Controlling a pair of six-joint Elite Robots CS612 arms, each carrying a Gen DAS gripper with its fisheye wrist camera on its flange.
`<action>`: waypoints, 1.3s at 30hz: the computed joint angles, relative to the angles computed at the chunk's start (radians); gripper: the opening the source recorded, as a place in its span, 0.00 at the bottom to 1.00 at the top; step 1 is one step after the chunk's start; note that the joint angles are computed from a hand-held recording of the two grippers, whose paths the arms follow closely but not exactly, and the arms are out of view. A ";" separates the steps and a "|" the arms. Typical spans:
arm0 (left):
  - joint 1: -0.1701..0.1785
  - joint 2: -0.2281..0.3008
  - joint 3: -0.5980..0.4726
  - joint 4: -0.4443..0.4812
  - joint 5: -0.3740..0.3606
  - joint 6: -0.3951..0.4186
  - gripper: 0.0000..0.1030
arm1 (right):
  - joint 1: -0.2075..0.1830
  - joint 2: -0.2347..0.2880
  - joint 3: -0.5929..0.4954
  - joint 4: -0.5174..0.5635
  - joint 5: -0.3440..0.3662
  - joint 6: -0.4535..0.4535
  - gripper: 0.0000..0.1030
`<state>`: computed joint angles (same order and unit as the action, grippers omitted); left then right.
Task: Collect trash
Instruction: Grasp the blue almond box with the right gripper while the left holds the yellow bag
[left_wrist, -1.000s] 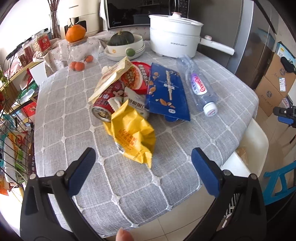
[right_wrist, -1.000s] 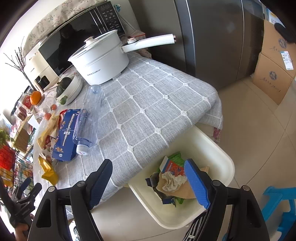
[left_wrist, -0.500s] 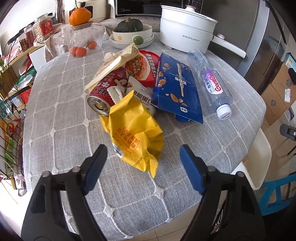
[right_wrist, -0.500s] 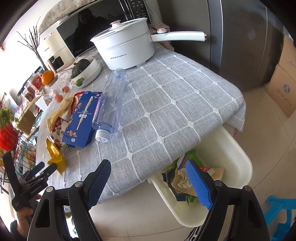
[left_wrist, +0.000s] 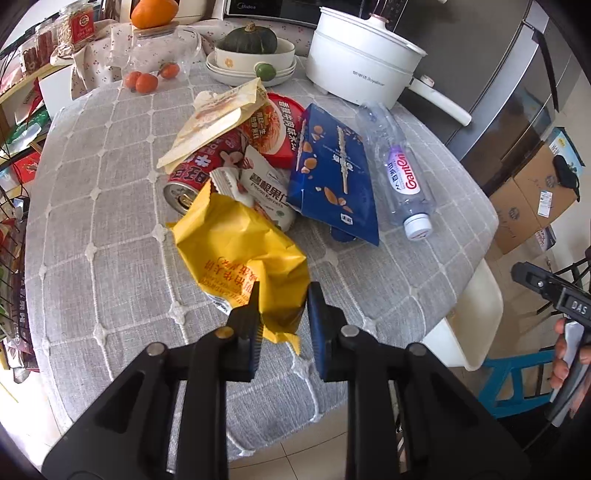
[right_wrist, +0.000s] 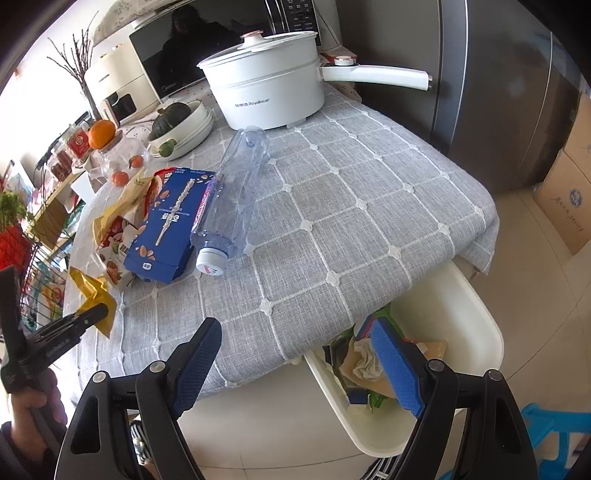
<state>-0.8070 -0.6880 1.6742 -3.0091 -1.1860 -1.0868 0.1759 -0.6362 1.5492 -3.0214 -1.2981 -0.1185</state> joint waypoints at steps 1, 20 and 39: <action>-0.003 -0.009 0.014 -0.013 0.007 0.001 0.23 | 0.004 0.000 -0.001 0.000 -0.001 -0.005 0.82; -0.018 -0.117 0.201 -0.094 0.152 -0.045 0.24 | 0.173 0.072 -0.108 -0.028 -0.093 -0.164 0.82; 0.007 -0.104 0.187 -0.105 0.104 -0.019 0.24 | 0.263 0.242 -0.320 -0.126 -0.385 -0.366 0.31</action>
<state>-0.7997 -0.7925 1.8615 -3.1141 -1.0819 -1.1061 0.4390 -0.3942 1.2296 -3.1475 -1.6827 -0.4846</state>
